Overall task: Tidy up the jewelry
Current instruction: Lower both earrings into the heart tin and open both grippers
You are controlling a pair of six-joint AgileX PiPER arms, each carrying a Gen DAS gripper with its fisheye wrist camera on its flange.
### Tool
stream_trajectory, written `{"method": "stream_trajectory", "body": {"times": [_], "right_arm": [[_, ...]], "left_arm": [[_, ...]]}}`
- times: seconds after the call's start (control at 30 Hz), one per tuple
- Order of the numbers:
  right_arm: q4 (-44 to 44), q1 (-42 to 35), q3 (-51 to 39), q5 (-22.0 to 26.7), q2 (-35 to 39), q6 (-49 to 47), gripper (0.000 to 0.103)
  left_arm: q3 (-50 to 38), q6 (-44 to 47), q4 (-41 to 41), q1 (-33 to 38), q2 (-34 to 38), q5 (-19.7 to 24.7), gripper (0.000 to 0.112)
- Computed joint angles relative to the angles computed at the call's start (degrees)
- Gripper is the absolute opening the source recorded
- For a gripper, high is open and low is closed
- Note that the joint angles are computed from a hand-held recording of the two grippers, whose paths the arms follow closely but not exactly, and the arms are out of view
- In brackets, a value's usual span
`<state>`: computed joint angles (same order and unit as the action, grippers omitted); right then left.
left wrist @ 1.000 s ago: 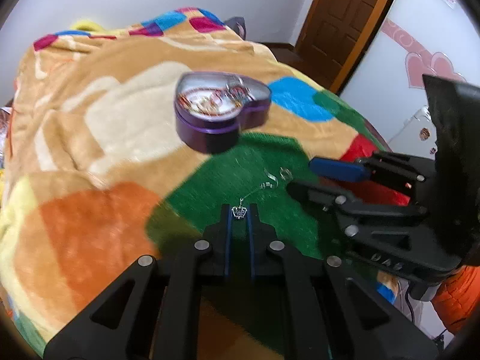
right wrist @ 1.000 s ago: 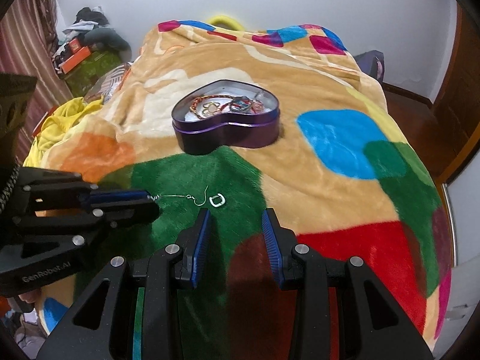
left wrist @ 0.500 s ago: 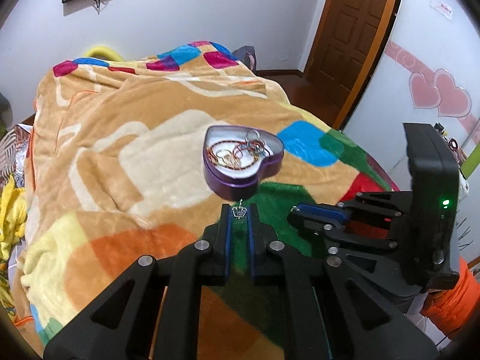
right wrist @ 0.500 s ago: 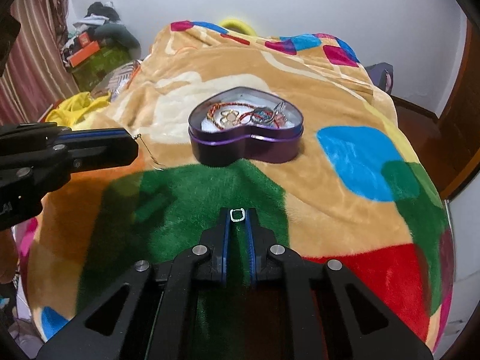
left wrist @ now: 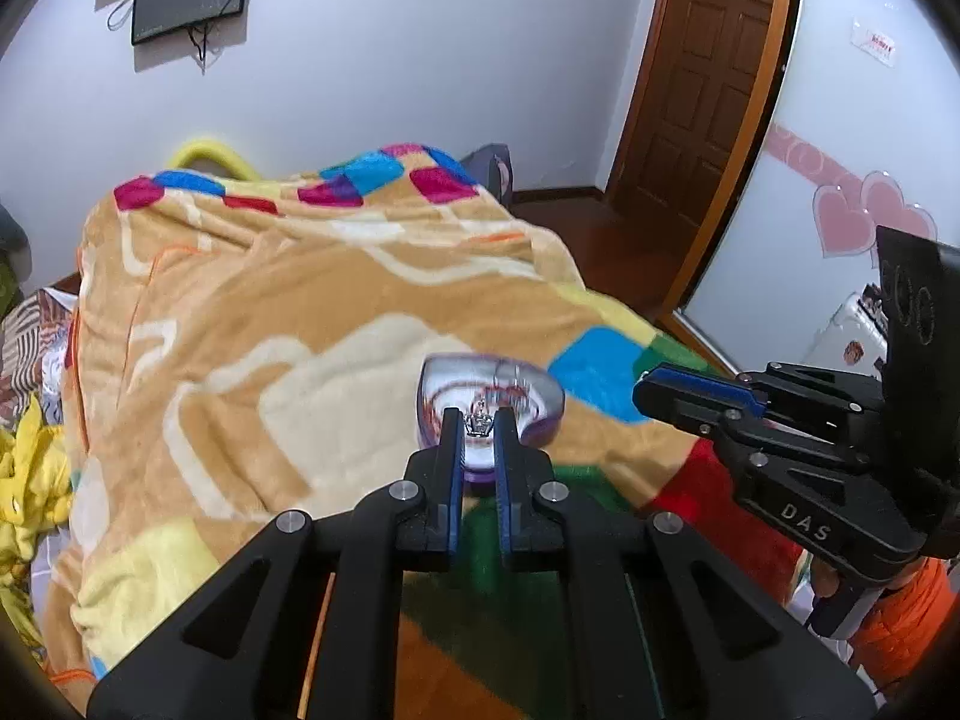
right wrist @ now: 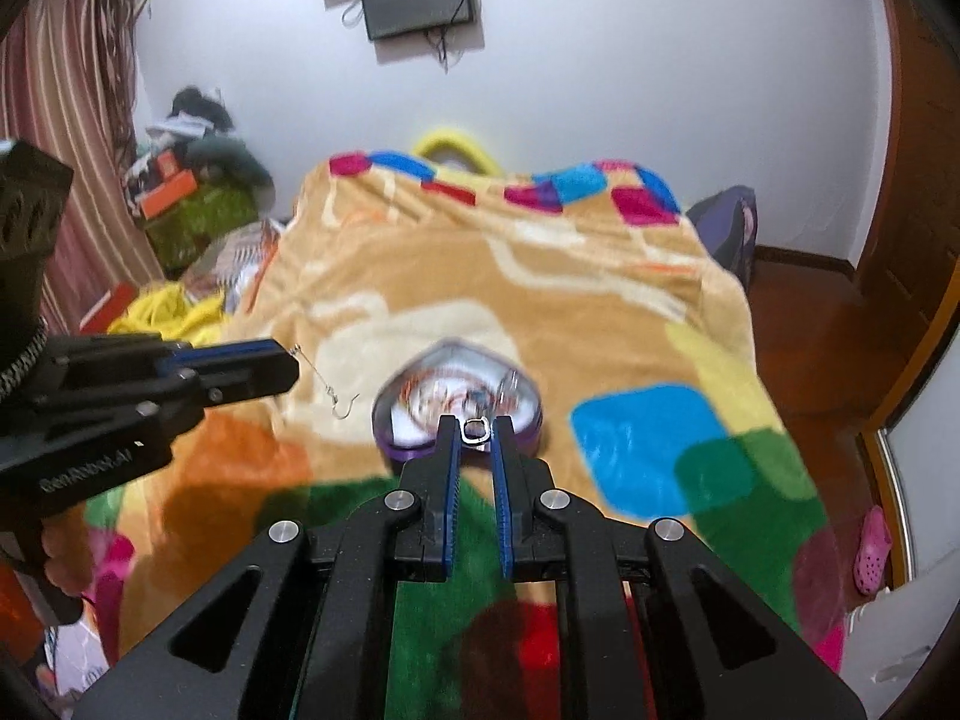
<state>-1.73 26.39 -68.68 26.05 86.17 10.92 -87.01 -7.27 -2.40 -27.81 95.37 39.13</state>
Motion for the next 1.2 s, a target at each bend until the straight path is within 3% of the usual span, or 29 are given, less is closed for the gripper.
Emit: {"method": "stream_trajectory", "body": {"times": [0.5, 1.2], "right_arm": [[1.39, -1.28, -5.93, -2.78, 4.78, -1.37, 0.009], [15.26, -3.44, -10.88, 2.38, 14.56, -16.33, 0.009]], "left_arm": [[-6.87, 4.17, -3.79, 1.41, 5.58, -0.09, 0.008], [-7.30, 8.89, -8.26, 3.14, 12.61, 1.21, 0.008]]}}
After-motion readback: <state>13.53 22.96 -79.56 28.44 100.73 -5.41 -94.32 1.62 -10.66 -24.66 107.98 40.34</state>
